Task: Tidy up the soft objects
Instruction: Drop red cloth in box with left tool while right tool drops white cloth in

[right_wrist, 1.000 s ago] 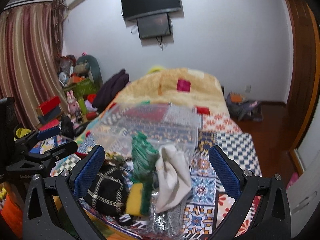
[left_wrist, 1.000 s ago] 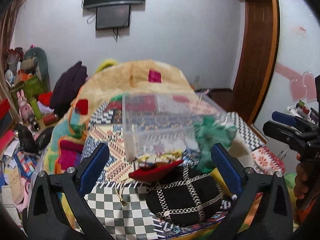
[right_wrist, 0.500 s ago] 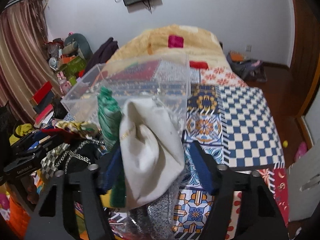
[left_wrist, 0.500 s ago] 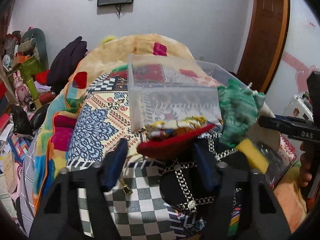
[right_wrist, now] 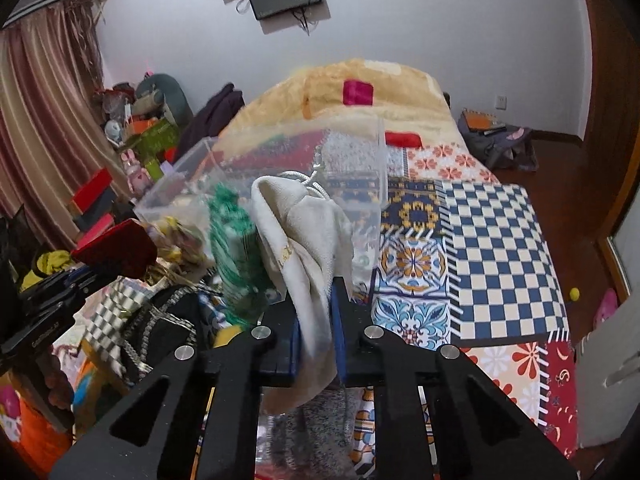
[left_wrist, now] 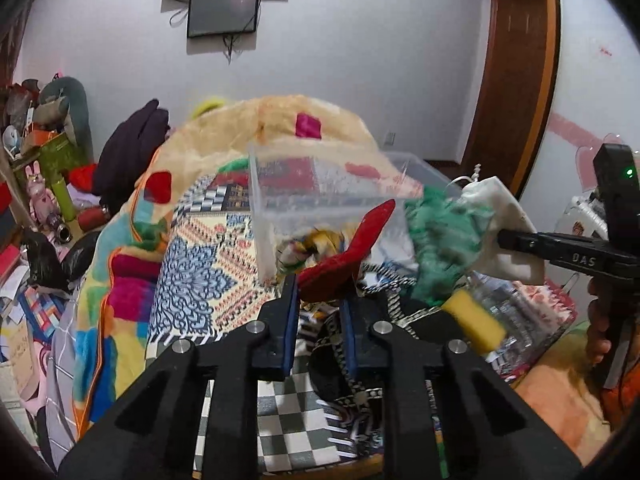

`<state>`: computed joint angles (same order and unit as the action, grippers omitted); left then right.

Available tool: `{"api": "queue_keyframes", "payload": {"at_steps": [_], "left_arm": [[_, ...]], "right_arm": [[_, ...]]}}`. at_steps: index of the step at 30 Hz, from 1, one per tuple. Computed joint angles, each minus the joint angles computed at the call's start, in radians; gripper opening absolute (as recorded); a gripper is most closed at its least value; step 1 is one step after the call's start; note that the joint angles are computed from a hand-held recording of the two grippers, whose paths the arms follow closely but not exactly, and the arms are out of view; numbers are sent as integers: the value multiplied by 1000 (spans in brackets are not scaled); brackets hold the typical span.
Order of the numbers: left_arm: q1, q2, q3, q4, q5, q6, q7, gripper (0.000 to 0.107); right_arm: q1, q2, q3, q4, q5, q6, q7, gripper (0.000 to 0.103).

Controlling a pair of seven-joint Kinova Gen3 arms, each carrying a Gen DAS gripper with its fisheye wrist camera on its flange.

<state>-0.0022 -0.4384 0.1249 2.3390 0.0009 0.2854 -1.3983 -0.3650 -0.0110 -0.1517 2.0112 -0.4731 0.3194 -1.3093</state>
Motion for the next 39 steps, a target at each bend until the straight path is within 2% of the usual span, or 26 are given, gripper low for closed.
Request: {"api": "queue_keyframes", "payload": {"at_steps": [5,8,10,13,18,23,27,29,32,34,39], "left_arm": [[1,-44,6,-26,-6,16,-4,18],[-26,-62,33,-45,-18,18,3,18],[-41,-64,43,-61,-27,14,4,18],[-71,-53,62,-86,-42,-6,8,18],[-80,1,53,-134,-50,-24,2,18],[-83,74,41,-180,-63,-33,-7,18],[13,170,-71,-238,-20,-19,-68,18],[31,208,-97,-256,-4,-15,-92,18],[60,272,-138,-286,39,-1,-150,18],[81,318,-171,-308,97,15,-217,18],[42,402,-128,-339,105,30,-238,18]], "right_arm": [[-17,-41,12,14,-45,-38,44,12],[-49,-64,47,19,-94,-58,93,12],[-54,-76,48,17,-87,-73,86,12],[-65,-84,55,10,-54,-93,59,12],[-96,-67,91,-23,-65,-113,74,12],[-54,-26,41,-77,51,-128,-26,12],[-34,18,10,-126,174,-130,-135,12],[-31,48,3,-156,234,-123,-184,12],[-30,95,-3,-201,290,-94,-230,12],[-9,128,-23,-233,284,-66,-218,12],[-24,201,-18,-289,334,3,-252,12]]}}
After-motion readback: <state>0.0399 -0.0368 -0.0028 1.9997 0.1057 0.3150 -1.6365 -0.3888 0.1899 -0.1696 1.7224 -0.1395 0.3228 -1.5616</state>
